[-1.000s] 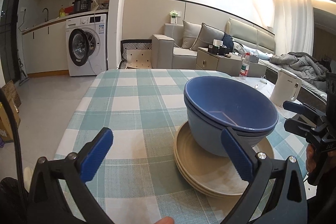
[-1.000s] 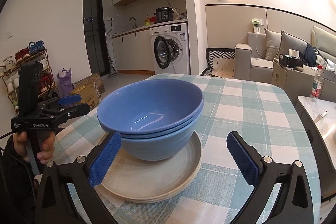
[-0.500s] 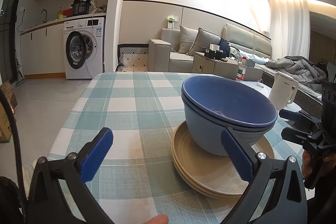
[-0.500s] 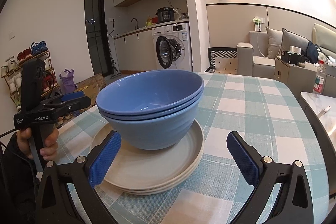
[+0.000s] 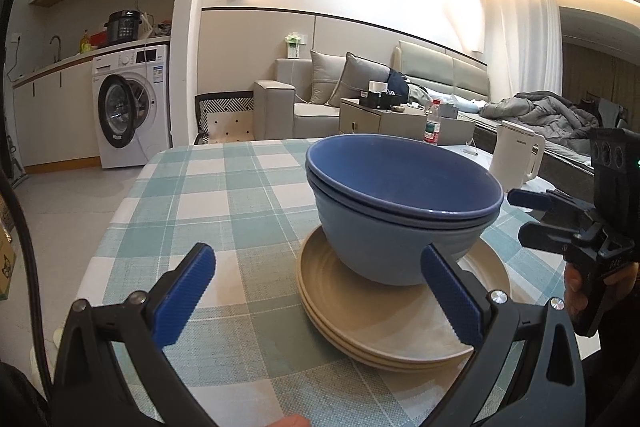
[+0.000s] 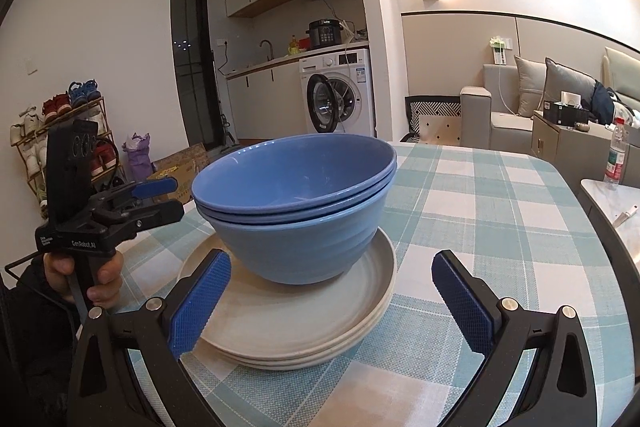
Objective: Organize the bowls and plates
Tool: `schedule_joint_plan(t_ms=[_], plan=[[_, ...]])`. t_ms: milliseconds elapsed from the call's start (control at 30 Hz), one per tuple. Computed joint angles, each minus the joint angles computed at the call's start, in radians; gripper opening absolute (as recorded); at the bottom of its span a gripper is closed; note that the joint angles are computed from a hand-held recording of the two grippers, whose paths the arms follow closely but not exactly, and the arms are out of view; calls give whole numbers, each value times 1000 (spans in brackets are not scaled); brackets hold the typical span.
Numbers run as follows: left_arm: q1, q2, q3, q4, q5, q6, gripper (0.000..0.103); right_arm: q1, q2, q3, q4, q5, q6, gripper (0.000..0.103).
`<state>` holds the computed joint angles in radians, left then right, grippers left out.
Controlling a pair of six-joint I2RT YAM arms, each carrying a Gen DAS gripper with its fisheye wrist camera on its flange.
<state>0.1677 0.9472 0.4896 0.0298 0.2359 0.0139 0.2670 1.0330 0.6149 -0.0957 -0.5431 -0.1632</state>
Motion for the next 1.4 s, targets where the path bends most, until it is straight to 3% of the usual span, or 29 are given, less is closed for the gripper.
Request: schedule_joint_plan(t_ms=[633, 1400], plan=[[44, 3, -5, 29, 95, 18, 103, -87, 4, 7, 20, -77, -42, 102], [25, -18, -21, 41, 66, 15, 103, -108, -18, -17, 46, -110, -30, 102]])
